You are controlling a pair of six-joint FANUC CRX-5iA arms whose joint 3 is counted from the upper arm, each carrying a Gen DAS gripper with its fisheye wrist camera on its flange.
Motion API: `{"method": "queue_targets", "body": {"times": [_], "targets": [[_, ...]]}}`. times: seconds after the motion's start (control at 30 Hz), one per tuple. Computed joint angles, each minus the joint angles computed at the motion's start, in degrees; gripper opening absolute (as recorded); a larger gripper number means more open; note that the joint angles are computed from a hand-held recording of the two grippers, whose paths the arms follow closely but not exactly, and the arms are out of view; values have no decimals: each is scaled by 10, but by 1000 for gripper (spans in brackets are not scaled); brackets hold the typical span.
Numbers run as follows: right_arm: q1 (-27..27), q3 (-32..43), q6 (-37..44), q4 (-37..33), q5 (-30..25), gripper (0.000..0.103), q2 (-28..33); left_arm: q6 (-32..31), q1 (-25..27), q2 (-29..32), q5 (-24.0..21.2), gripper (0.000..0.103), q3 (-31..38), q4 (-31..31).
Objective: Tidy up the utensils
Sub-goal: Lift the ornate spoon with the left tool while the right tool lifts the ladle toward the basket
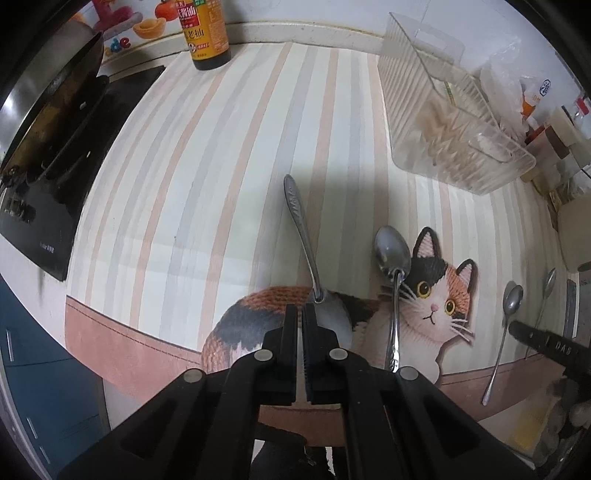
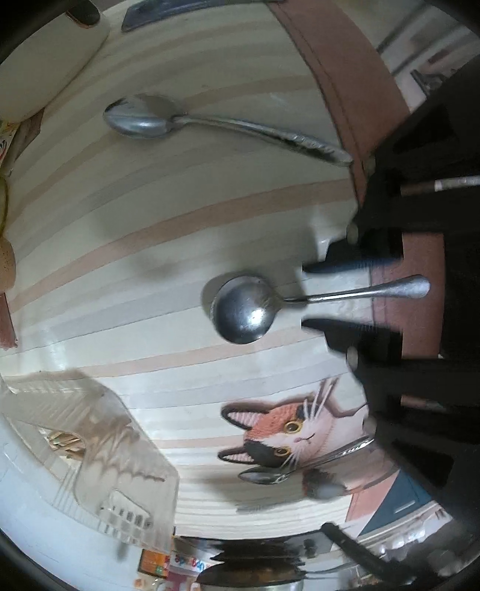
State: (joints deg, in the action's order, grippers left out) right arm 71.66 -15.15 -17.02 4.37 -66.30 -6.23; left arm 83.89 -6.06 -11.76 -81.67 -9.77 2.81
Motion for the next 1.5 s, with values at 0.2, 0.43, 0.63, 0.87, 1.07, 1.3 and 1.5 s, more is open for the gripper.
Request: {"method": "queue_targets", "body": {"times": [0.2, 0.43, 0.63, 0.87, 1.07, 1.3, 1.5], "targets": [[-23, 79, 84, -1, -86, 39, 77, 19, 15, 10, -12, 5, -3, -2], [-21, 122, 109, 34, -131, 5, 132, 38, 41, 34, -8, 39, -20, 34], [-24, 81, 103, 33, -112, 0, 87, 36, 18, 77, -14, 44, -16, 54], [-34, 44, 84, 19, -70, 1, 48, 64, -39, 105, -19, 41, 21, -12], [-35, -65, -1, 17, 46, 17, -57, 39, -35, 90, -11, 32, 4, -9], [-18, -97, -31, 59, 46, 46, -82, 13, -12, 43, -8, 32, -34, -9], [-18, -7, 40, 77, -22, 71, 22, 18, -26, 27, -3, 32, -30, -24]]}}
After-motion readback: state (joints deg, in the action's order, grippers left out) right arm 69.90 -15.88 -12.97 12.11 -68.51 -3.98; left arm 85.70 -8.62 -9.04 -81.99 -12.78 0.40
